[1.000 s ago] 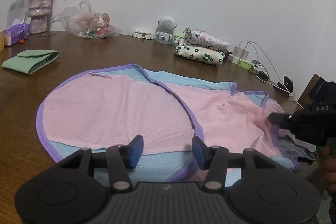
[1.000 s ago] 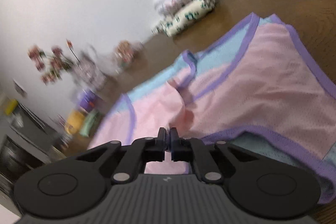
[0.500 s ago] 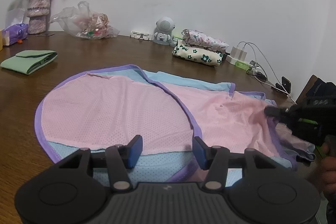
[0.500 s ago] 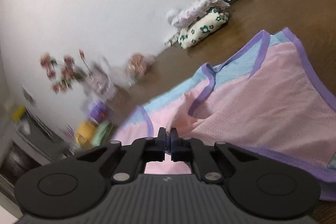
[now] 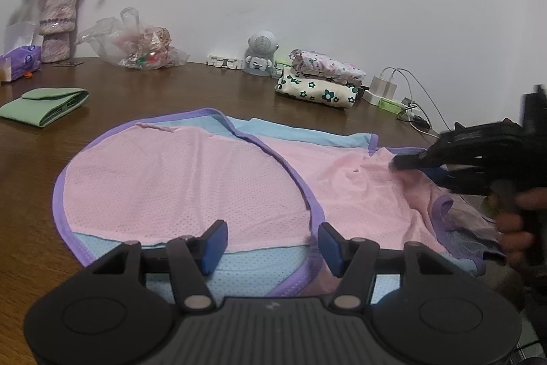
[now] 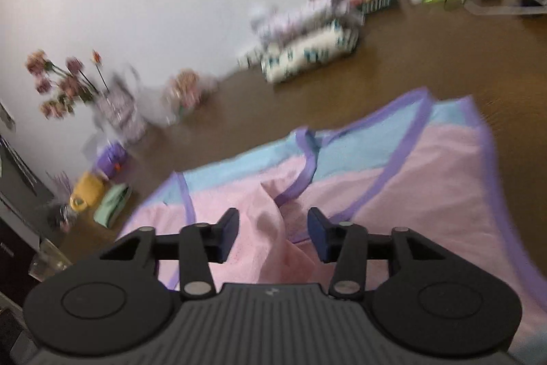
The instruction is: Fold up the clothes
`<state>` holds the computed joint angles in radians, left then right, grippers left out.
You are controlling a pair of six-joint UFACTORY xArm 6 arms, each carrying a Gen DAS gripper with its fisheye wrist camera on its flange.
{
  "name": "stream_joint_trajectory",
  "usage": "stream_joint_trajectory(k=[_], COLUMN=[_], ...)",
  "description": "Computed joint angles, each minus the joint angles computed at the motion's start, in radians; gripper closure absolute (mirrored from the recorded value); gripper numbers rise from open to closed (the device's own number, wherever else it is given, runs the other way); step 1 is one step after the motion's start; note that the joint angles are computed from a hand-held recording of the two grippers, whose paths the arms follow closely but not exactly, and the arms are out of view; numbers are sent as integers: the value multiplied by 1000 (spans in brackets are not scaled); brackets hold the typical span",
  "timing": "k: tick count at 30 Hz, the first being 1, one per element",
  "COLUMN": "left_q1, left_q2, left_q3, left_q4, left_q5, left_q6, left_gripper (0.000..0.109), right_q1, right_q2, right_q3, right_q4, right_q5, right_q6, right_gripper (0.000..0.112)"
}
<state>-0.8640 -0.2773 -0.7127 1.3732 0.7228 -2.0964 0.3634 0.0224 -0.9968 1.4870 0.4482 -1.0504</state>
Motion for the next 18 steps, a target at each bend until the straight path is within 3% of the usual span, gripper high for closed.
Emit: stream_joint_trajectory(k=[5,8,9,11,15,18], left_q1=[-29,-31,-19,11,67,63], left_q2=[19,24,6,-56,-215,-291], left_q3=[-14,-22,-11,36,164,229], left_q4=[-8,-24,-31,-15,126,150], left_q5=[46,49,24,-49,-214,-250], left_q6=[37,83,80,32,-66,-34], left_gripper=[51,51,51,51,46,44], right_q1=[21,26,28,22,-50,-136], right_q2=[37,-3,-31,-102,-275,-358], right_q3=[-5,26,43,92,249,339], right_q4=[117,171,205,274,133,-16], right_q5=[-112,-136,-143,-141,16,197], right_q6=[-37,-162,-237,-404,-502,-480], right_gripper=[112,92,74,70,70,70])
